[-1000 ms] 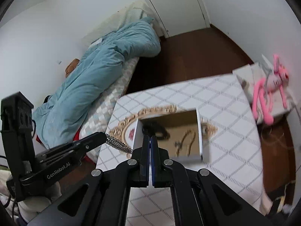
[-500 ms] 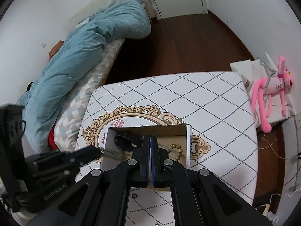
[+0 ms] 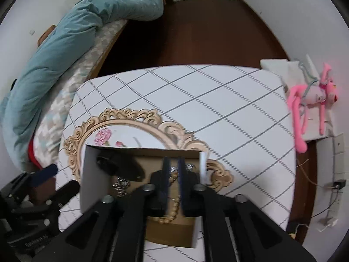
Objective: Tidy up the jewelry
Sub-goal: 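Lift both chains into the cardboard box and open both tools, then move back to the table and grasp a small gold charm with the right tool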
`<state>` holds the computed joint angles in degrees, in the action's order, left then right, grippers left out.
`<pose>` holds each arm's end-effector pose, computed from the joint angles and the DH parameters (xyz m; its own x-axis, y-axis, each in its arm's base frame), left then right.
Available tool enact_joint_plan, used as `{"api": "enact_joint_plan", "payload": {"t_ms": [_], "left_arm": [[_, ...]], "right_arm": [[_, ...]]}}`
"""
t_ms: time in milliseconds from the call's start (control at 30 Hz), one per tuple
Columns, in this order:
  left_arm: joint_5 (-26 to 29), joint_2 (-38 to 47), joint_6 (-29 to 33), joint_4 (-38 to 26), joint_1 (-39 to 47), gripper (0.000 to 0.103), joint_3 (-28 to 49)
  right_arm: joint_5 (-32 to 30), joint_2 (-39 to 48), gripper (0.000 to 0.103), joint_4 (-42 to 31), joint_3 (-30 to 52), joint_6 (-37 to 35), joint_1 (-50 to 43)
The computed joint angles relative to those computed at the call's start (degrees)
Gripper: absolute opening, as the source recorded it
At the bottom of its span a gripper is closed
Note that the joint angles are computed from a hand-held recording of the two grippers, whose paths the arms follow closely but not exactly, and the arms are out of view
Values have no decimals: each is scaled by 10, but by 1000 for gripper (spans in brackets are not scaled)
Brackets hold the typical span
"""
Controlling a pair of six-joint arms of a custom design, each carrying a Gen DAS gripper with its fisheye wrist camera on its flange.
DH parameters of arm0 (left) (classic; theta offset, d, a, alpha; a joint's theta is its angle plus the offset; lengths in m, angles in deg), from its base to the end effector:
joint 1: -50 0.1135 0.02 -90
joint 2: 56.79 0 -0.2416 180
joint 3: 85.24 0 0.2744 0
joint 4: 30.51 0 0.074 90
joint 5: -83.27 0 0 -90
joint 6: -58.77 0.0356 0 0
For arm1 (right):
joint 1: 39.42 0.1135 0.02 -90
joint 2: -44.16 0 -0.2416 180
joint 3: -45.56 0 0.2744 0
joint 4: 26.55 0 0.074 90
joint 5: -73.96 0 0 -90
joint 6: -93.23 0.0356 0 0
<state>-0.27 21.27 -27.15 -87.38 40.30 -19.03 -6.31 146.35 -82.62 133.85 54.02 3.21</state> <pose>0.2736 -0.0508 0.1916 -0.9014 0.2258 -0.3695 0.2725 0.9589 -0.0788 0.2798 0.2494 0.1812 -0.9212 0.1900 -0.3396 0.1405 0.9762 0.1650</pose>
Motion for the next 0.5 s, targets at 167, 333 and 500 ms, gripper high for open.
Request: {"api": "enact_joint_plan", "payload": {"t_ms": [167, 333, 500], "left_arm": [[-20, -26, -9, 27, 0, 78, -33], [-34, -65, -23, 51, -1, 88, -78], [-50, -103, -27, 63, -8, 103, -116]], "right_arm": [[59, -17, 39, -44, -3, 17, 28], [110, -2, 68, -94, 0, 58, 75], [126, 8, 99, -110, -12, 100, 110]]}}
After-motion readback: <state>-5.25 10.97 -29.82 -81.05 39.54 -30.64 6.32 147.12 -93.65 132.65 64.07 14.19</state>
